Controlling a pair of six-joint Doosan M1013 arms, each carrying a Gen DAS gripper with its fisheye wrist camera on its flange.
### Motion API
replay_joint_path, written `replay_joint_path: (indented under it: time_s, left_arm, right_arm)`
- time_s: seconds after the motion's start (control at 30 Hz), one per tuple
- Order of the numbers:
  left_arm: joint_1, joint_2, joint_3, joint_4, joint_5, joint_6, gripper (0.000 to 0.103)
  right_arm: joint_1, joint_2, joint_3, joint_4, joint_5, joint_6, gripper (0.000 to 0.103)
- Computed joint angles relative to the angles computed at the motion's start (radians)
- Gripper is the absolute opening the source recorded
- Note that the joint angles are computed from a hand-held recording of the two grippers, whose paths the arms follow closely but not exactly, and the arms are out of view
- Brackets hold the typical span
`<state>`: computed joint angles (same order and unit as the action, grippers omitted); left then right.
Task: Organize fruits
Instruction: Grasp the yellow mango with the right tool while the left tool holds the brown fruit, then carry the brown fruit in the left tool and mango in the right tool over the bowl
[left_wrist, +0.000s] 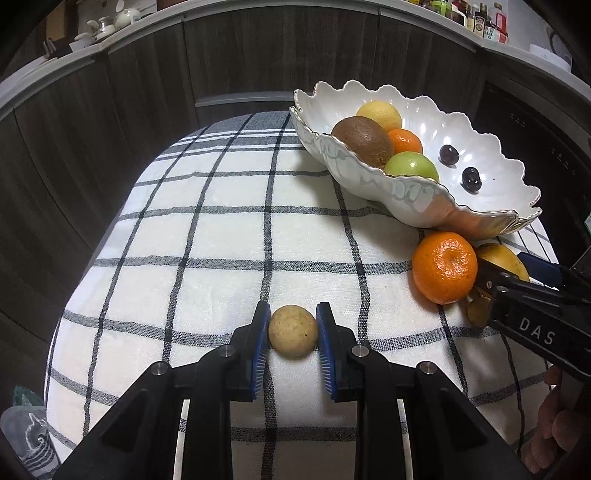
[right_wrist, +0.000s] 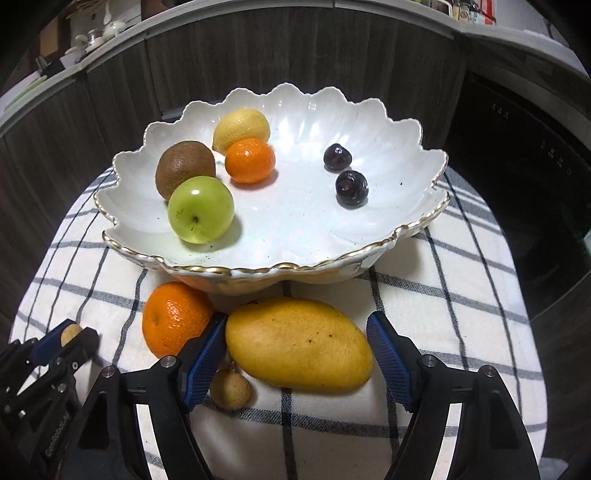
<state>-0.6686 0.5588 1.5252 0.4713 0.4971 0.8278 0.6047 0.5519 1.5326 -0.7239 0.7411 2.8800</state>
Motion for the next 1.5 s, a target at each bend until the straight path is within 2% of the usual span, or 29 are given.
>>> replay_joint_path:
  time_s: [0.17, 0.5, 1.03, 1.5]
  left_arm:
    - [0.000, 0.000, 0.000, -0.001, 0.000, 0.002, 0.026]
    - [0.002, -0.006, 0.003, -0.004, -0.007, 0.004, 0.026]
    - [-0.010, -0.069, 0.040, 0.097, -0.038, -0.086, 0.026]
    - [-0.014, -0.093, 0.013, 0.088, -0.042, -0.072, 0.026]
  right_arm:
    - [-0.011, 0.004, 0.005, 0.049, -0.027, -0.026, 0.077]
    - [-0.004, -0.004, 0.015, 0.031, -0.037, 0.001, 0.075]
    - [0.048, -0.071, 0.054, -0.140, -0.015, 0.129, 0.075]
    - [0.059, -0.108, 0.053, -0.206, 0.014, 0.191, 0.075]
